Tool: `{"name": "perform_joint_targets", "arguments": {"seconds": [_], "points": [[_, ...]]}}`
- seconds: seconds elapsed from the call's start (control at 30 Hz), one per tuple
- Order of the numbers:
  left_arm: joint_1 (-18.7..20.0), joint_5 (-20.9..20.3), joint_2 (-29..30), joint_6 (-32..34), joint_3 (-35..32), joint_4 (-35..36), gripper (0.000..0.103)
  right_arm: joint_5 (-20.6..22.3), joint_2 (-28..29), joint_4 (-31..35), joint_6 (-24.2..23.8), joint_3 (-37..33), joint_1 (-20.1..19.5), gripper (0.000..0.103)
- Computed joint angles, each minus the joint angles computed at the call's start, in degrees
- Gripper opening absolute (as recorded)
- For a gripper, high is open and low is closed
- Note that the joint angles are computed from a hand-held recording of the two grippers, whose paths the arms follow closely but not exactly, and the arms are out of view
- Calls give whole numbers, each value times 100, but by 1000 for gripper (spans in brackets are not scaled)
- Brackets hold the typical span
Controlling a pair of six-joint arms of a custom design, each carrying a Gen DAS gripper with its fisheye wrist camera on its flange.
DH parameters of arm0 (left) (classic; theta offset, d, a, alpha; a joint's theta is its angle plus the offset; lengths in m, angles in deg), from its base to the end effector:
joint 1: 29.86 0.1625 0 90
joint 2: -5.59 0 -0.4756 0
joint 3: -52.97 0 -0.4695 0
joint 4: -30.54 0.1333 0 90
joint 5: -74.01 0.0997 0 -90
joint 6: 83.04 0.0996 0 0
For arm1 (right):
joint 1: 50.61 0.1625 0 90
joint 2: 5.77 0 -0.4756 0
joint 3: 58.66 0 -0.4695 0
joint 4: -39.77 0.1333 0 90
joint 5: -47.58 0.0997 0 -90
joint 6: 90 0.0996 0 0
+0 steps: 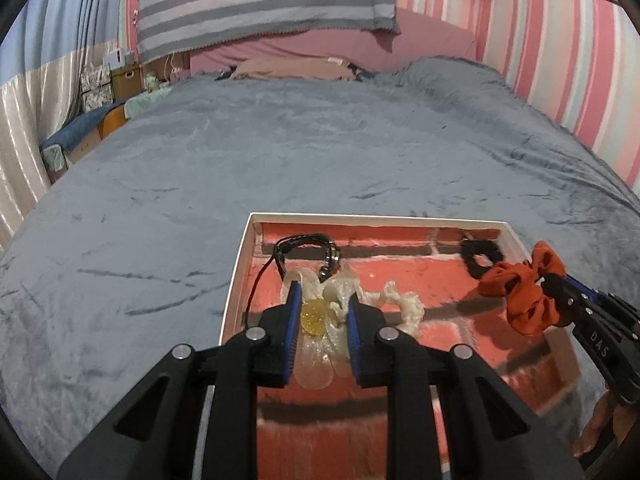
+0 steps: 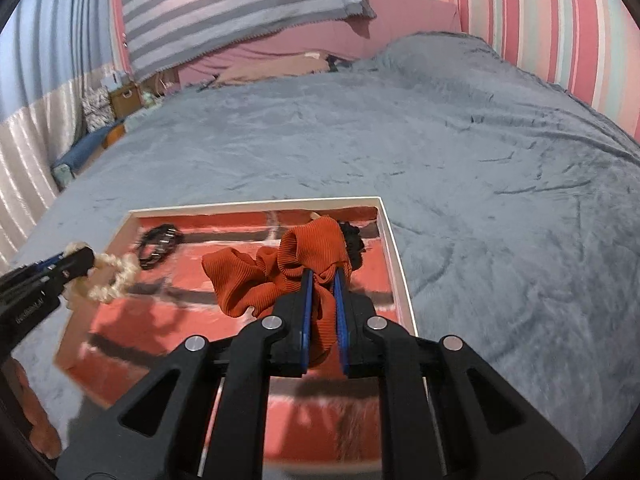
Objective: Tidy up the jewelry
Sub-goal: 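Carry the flower hair tie and orange scrunchie into the tray with both tools, then open both tools to release the items in the tray and withdraw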
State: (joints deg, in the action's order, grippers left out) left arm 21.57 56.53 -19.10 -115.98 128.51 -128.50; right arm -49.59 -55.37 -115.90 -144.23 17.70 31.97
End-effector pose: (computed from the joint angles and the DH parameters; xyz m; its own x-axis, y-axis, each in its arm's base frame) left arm -0.3406 -0.7933 -0.0002 -0.6750 -0.4421 -0.5907 0.2684 0.5986 -0.7547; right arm 0.0079 -0.8755 0.2990 -0.6507 -0.5057 0.5664 -0.7313 0.6181 -0.2883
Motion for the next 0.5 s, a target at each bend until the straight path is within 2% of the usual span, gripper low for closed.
{"name": "perform_joint_targets", "arguments": {"seconds": [0.2,0.37,0.5], "points": [[252,-171,2,-424,-242,864,22,-347,400,56,14,-439,16,11],[361,-355,-13,-519,-284,1027,23,-565,556,105,39,-600,34,13],[394,-344,7,-743,-366,1446,25,-724,630,82,0,-642,42,16]]}}
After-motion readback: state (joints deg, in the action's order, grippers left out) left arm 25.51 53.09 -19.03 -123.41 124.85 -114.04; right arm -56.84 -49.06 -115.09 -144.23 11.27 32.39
